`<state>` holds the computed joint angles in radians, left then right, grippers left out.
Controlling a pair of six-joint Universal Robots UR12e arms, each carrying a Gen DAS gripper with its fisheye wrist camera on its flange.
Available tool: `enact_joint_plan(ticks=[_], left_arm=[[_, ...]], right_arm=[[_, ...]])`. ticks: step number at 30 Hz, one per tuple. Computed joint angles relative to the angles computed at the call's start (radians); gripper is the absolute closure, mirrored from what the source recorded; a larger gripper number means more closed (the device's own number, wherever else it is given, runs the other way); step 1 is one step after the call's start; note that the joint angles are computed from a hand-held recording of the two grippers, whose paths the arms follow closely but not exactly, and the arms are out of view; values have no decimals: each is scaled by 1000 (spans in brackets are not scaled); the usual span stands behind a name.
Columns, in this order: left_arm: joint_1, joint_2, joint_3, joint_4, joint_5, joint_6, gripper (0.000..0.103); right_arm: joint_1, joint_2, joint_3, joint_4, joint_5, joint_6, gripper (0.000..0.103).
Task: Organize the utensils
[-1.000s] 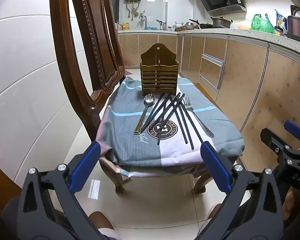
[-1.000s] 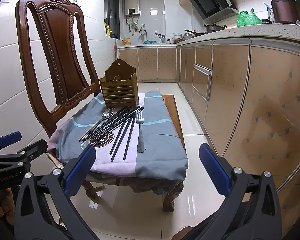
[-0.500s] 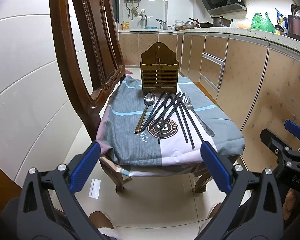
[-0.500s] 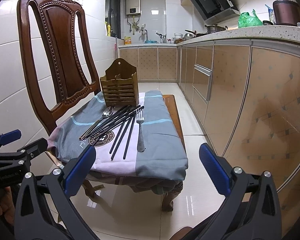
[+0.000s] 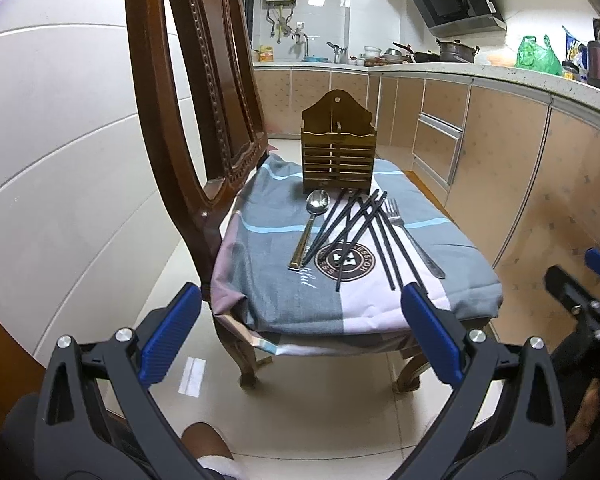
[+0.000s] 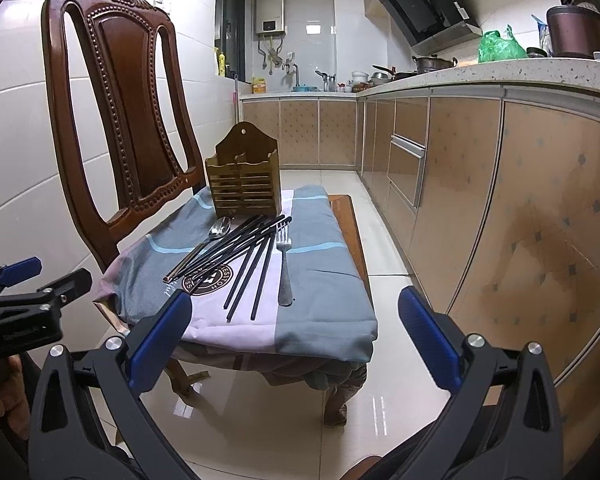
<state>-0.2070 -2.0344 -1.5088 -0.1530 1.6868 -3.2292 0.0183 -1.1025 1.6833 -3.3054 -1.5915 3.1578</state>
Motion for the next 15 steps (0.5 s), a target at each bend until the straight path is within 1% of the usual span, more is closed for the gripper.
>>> enact_joint_plan(ticks=[6,9,13,15], left_arm=[[0,-9,-1,22,26,-10,4],[-4,-15,1,34,41,-2,4],[-4,-23,5,39,33,29,4],[-4,-26,3,62,41,34,4]], right_arm=[[-5,-10,9,2,27,22,2],[-3,-13,11,-1,38,24,2],[4,-13,11,-7,48,20,2],[10,-10,4,-8,43,25,2]])
